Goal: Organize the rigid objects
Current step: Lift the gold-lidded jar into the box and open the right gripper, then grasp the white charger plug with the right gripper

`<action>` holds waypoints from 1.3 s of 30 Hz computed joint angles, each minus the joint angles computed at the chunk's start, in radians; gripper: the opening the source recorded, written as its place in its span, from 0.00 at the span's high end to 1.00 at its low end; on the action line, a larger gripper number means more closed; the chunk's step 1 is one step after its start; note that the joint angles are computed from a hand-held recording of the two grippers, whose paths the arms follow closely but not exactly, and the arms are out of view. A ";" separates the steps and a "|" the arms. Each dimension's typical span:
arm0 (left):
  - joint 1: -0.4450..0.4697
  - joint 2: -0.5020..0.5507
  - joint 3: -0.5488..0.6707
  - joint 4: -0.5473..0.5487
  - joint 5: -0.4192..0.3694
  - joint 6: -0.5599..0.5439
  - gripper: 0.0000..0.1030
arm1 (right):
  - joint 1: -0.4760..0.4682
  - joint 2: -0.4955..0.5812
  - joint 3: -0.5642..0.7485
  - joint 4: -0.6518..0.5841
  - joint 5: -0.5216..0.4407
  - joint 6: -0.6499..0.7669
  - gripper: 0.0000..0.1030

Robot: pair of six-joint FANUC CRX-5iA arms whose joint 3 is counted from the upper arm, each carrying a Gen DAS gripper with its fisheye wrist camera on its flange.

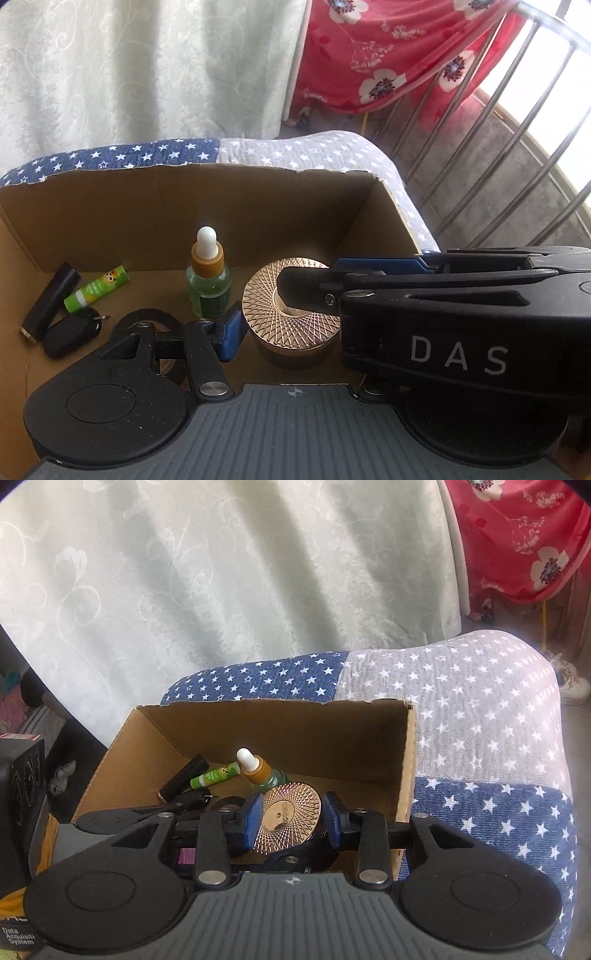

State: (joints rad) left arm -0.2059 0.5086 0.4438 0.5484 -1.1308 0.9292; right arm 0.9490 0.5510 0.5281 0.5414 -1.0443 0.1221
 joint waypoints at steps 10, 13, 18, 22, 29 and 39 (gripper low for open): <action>-0.001 0.060 0.104 -0.051 -0.105 0.070 0.44 | -0.006 -0.006 -0.035 0.054 0.031 -0.021 0.63; 0.005 0.052 0.079 -0.024 -0.080 0.075 0.47 | -0.002 -0.005 -0.037 0.064 0.024 -0.020 0.63; -0.008 0.028 0.060 -0.033 -0.057 0.050 0.47 | 0.006 -0.022 -0.066 0.107 0.033 -0.059 0.63; 0.000 -0.017 -0.012 0.021 -0.012 -0.009 0.45 | 0.018 -0.060 -0.125 0.163 0.055 -0.118 0.63; 0.049 -0.148 -0.183 0.152 0.028 -0.193 0.41 | 0.071 -0.163 -0.273 0.325 0.073 -0.313 0.63; 0.186 -0.365 -0.439 0.303 0.013 -0.522 0.37 | 0.191 -0.219 -0.359 0.504 0.043 -0.521 0.63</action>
